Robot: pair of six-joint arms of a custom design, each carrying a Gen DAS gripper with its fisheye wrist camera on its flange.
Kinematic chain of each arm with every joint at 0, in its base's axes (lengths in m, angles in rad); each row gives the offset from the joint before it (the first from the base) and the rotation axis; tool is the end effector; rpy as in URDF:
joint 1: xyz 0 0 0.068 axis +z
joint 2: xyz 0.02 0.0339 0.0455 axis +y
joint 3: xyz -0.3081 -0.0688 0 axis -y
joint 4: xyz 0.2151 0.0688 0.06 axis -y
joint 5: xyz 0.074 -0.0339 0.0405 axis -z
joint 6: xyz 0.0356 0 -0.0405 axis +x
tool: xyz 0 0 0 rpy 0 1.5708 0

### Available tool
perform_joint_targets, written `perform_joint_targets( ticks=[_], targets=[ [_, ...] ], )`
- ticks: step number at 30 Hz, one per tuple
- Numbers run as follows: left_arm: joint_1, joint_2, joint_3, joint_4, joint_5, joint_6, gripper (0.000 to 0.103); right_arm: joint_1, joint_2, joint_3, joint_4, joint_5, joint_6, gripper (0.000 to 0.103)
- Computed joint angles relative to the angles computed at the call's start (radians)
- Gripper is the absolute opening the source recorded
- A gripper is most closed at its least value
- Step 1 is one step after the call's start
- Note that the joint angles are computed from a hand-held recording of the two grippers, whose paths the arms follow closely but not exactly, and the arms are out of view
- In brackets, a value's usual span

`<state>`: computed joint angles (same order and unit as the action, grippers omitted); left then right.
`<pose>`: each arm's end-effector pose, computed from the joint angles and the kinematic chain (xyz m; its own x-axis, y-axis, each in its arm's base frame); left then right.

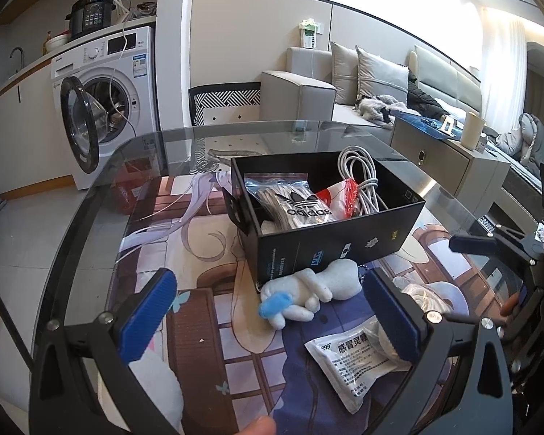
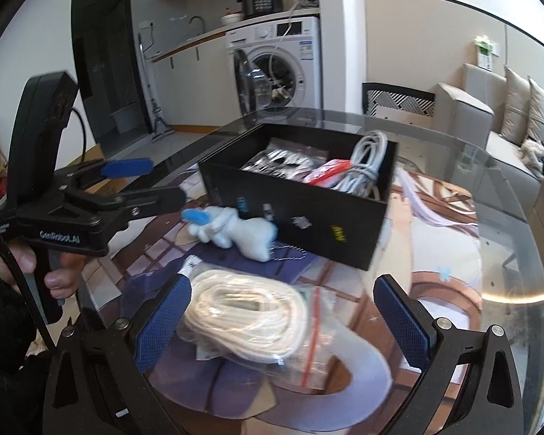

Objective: Organize soft objects
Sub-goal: 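Move the right gripper down to the clear bag of white laces, then close the right gripper on the white lace bag and lift it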

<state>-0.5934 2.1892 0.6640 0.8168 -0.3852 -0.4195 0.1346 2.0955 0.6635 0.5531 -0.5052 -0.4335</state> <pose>0.2973 -0.1844 0.0828 -0.6073 -0.0456 -0.7931 0.0375 0.9956 -0.0860 0.3253 0.0614 0.0945 -0.5146 -0.4406 -0.7355 -0.7048 0.7059 0.0702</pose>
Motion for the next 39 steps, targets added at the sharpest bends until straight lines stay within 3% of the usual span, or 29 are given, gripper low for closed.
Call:
perform_joint_targets(
  ticks=[10,27,39],
  targets=[
    [0.007,-0.009,-0.008,-0.003,0.006,-0.01,0.103,0.049,0.047,0.028,-0.044,0.043,-0.012,0.102],
    [0.005,0.009,0.004,-0.014,0.012,0.0,0.103,-0.12,0.077,0.145,-0.226,0.089,-0.1,0.102],
    [0.001,0.018,0.022,-0.036,0.013,0.0,0.103,-0.115,0.092,0.15,-0.218,0.048,-0.065,0.102]
  ],
)
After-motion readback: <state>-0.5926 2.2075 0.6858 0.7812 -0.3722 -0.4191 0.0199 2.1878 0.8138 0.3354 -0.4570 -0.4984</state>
